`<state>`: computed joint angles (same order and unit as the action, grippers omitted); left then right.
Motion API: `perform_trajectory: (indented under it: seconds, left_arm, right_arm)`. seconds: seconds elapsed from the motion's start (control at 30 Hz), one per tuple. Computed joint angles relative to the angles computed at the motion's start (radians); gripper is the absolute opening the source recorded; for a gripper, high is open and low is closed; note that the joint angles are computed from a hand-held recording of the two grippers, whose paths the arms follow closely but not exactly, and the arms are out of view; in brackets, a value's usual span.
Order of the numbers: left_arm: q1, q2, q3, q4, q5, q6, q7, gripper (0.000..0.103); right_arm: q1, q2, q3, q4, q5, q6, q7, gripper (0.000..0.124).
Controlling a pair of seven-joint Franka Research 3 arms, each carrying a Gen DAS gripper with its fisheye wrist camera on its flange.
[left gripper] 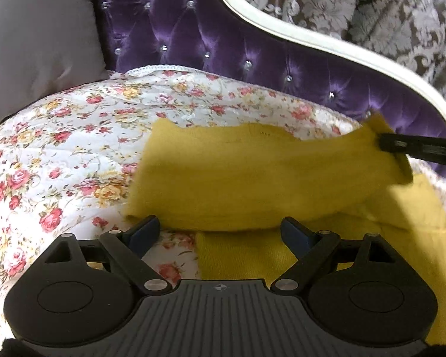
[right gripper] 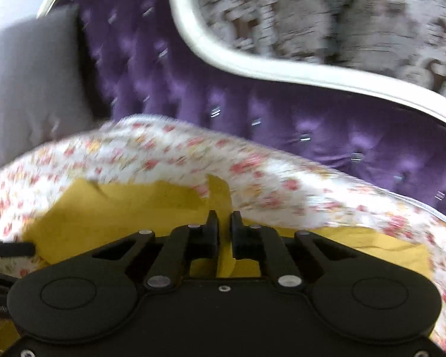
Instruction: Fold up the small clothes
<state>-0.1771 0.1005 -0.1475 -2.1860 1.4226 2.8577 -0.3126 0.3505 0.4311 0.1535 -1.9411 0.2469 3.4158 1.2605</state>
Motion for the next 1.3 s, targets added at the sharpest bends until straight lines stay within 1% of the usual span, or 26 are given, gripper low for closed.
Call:
perform_trajectory:
  seconds: [0.07, 0.13, 0.2, 0.23, 0.3, 0.33, 0.37, 0.4, 0.43, 0.5, 0.53, 0.57, 0.6, 0.67, 0.7, 0.73, 0.87, 0.93, 0.97, 1.0, 1.03, 1.1, 1.13, 1.23, 1.3]
  left_arm:
    - [0.001, -0.01, 0.0, -0.008, 0.002, 0.005, -0.008, 0.089]
    - [0.002, -0.022, -0.003, -0.02, -0.007, 0.011, 0.007, 0.089]
    - [0.002, -0.03, -0.008, -0.029, -0.021, 0.015, 0.033, 0.089]
    - [0.002, -0.032, -0.011, -0.032, -0.032, 0.016, 0.049, 0.089]
    - [-0.002, -0.037, -0.016, -0.036, -0.051, 0.01, 0.079, 0.089]
    - [-0.004, -0.039, -0.019, -0.038, -0.057, 0.007, 0.093, 0.089]
    - [-0.006, -0.041, -0.021, -0.039, -0.062, 0.004, 0.108, 0.089]
    - [-0.009, -0.043, -0.023, -0.04, -0.059, 0.0, 0.114, 0.089]
    - [-0.011, -0.044, -0.025, -0.039, -0.059, -0.005, 0.122, 0.089]
    - [-0.013, -0.044, -0.026, -0.038, -0.056, -0.002, 0.128, 0.089]
    - [-0.013, -0.042, -0.027, -0.038, -0.063, 0.0, 0.136, 0.089]
    - [-0.013, -0.039, -0.027, -0.037, -0.078, 0.001, 0.152, 0.089]
    - [-0.012, -0.036, -0.026, -0.038, -0.092, 0.004, 0.164, 0.089]
    - [-0.011, -0.034, -0.022, -0.039, -0.105, 0.012, 0.17, 0.089]
    - [-0.01, -0.035, -0.02, -0.04, -0.107, 0.016, 0.168, 0.089]
    - [-0.009, -0.035, -0.018, -0.042, -0.107, 0.019, 0.164, 0.089]
    - [-0.008, -0.035, -0.016, -0.044, -0.109, 0.026, 0.163, 0.089]
    - [-0.009, -0.035, -0.017, -0.044, -0.115, 0.024, 0.169, 0.089]
    - [-0.009, -0.035, -0.017, -0.044, -0.119, 0.022, 0.173, 0.089]
    - [-0.01, -0.034, -0.018, -0.042, -0.125, 0.021, 0.179, 0.089]
    - [-0.011, -0.034, -0.018, -0.042, -0.129, 0.019, 0.183, 0.089]
    - [-0.012, -0.034, -0.018, -0.042, -0.133, 0.017, 0.187, 0.089]
    - [-0.012, -0.035, -0.018, -0.042, -0.132, 0.017, 0.186, 0.089]
    - [-0.012, -0.033, -0.016, -0.042, -0.126, 0.02, 0.178, 0.089]
    - [-0.012, -0.031, -0.016, -0.041, -0.134, 0.019, 0.189, 0.089]
  right_arm:
    - [-0.044, -0.036, 0.016, -0.056, 0.006, 0.037, 0.029, 0.009]
    - [-0.106, -0.069, 0.045, -0.108, -0.009, 0.046, 0.076, 0.009]
    - [-0.187, -0.093, 0.087, -0.164, -0.045, 0.041, 0.142, 0.009]
    - [-0.214, -0.1, 0.095, -0.185, -0.063, 0.033, 0.167, 0.009]
    - [-0.217, -0.107, 0.07, -0.214, -0.072, 0.005, 0.185, 0.01]
    - [-0.248, -0.107, 0.089, -0.229, -0.085, -0.004, 0.201, 0.01]
    - [-0.313, -0.103, 0.141, -0.243, -0.122, -0.004, 0.232, 0.011]
    - [-0.382, -0.096, 0.199, -0.254, -0.165, 0.007, 0.264, 0.019]
    - [-0.442, -0.088, 0.25, -0.264, -0.213, 0.026, 0.298, 0.022]
    - [-0.564, -0.057, 0.358, -0.257, -0.333, 0.045, 0.37, 0.023]
    - [-0.625, -0.032, 0.414, -0.242, -0.394, 0.049, 0.406, 0.028]
    - [-0.684, 0.004, 0.471, -0.22, -0.458, 0.05, 0.437, 0.042]
    - [-0.722, 0.041, 0.51, -0.191, -0.509, 0.046, 0.456, 0.055]
    - [-0.737, 0.105, 0.54, -0.123, -0.573, 0.016, 0.465, 0.062]
    - [-0.732, 0.131, 0.543, -0.094, -0.585, 0.003, 0.455, 0.062]
    - [-0.723, 0.15, 0.54, -0.069, -0.585, -0.01, 0.44, 0.062]
    - [-0.638, 0.192, 0.484, 0.012, -0.525, -0.066, 0.37, 0.062]
    - [-0.632, 0.206, 0.487, 0.024, -0.505, -0.075, 0.34, 0.062]
    - [-0.615, 0.204, 0.474, 0.027, -0.491, -0.076, 0.327, 0.057]
    - [-0.602, 0.199, 0.465, 0.025, -0.478, -0.073, 0.312, 0.036]
    - [-0.594, 0.191, 0.46, 0.02, -0.465, -0.074, 0.3, 0.02]
    - [-0.629, 0.197, 0.508, 0.018, -0.458, -0.092, 0.269, 0.014]
    - [-0.647, 0.198, 0.533, 0.007, -0.458, -0.075, 0.251, 0.014]
    - [-0.716, 0.175, 0.611, -0.049, -0.47, 0.019, 0.228, 0.013]
    - [-0.755, 0.129, 0.631, -0.094, -0.497, 0.091, 0.265, 0.013]
